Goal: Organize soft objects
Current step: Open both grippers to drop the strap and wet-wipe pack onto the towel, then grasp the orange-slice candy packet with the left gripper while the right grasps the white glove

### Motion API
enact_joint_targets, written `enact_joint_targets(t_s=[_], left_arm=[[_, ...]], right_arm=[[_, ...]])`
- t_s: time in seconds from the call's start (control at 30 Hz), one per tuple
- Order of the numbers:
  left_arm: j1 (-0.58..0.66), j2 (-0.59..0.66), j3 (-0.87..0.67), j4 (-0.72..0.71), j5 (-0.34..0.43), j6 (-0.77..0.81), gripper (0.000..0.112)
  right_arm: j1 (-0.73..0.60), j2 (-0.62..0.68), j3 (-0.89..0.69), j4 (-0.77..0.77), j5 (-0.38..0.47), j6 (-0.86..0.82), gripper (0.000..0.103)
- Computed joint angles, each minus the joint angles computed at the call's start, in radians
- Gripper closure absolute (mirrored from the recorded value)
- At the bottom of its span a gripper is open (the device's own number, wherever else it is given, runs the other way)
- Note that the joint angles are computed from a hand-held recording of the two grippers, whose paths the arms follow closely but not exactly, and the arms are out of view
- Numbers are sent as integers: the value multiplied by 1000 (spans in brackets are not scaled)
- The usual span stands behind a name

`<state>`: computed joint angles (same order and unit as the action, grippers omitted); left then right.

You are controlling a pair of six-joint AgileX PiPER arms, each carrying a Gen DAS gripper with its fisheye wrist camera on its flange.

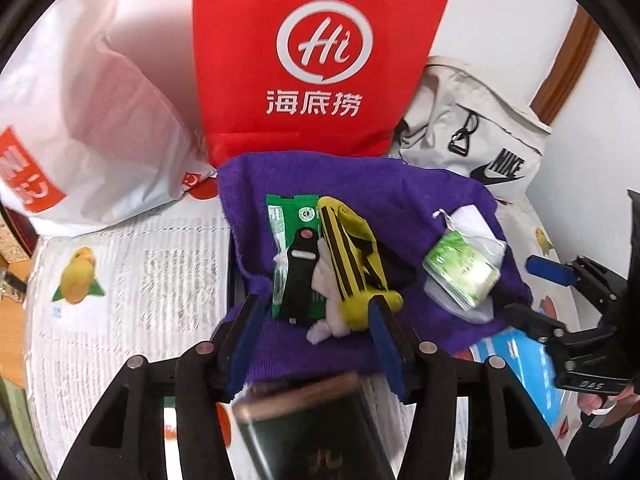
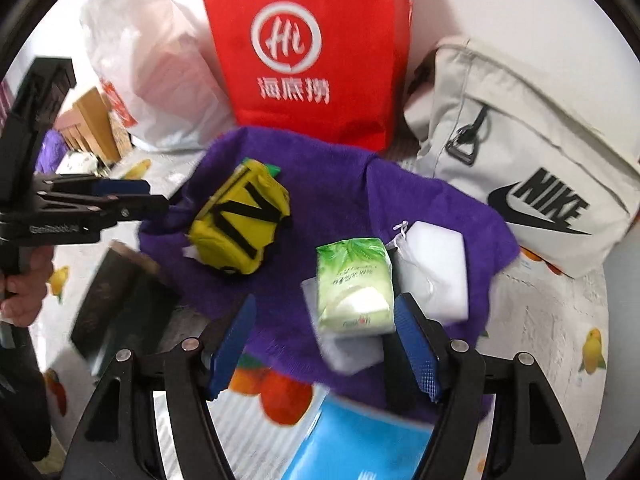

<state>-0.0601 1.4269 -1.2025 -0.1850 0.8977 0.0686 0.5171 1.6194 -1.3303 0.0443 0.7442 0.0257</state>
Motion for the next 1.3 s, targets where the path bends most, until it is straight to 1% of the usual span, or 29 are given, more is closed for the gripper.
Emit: enact_joint_targets(t_s=[0.1,0.23,0.3,0.4,0.47,0.53,0.63,0.77,0.9,0.93,1.07,1.13,1.2,1.3], left_arm=[[-5,-77,45,11,7,-21,56],[-33,-203,129,45,17,-64,56],[-48,-263,170,58,33,-84,56],[-68,-364,244,65,67,-101,56],[-103,-420,286,88,82,-138,53],[-167,-480,332,143,104,-208,51],[-289,-567,401,225,128,-333,51],[-366,-651,474,232,152,-413,51],[-440,-687,535,267,153,-492,48],[-463,-692,550,281,152,-519,48],[-462,-695,613,263,115,-516,47],[-452,-691,635,254,94,-494,47],[-415,-694,665,228,66,-437,47],[-291,-698,697,95,39,-239,44]], right_arm=[[34,-111,76,-59,-3,76,32],[99,-289,207,-125,0,187,32],[159,-375,267,-187,17,287,32],[293,-481,348,-329,66,482,32],[388,-530,395,-411,103,607,32],[470,-569,437,-463,132,710,32],[600,-620,502,-534,175,876,32],[777,-658,577,-631,236,1092,32],[886,-678,639,-669,260,1235,32],[903,-682,655,-677,257,1264,32],[929,-683,709,-688,235,1328,31],[927,-675,738,-691,215,1354,27],[898,-670,768,-679,170,1350,25],[819,-645,799,-628,73,1273,25]])
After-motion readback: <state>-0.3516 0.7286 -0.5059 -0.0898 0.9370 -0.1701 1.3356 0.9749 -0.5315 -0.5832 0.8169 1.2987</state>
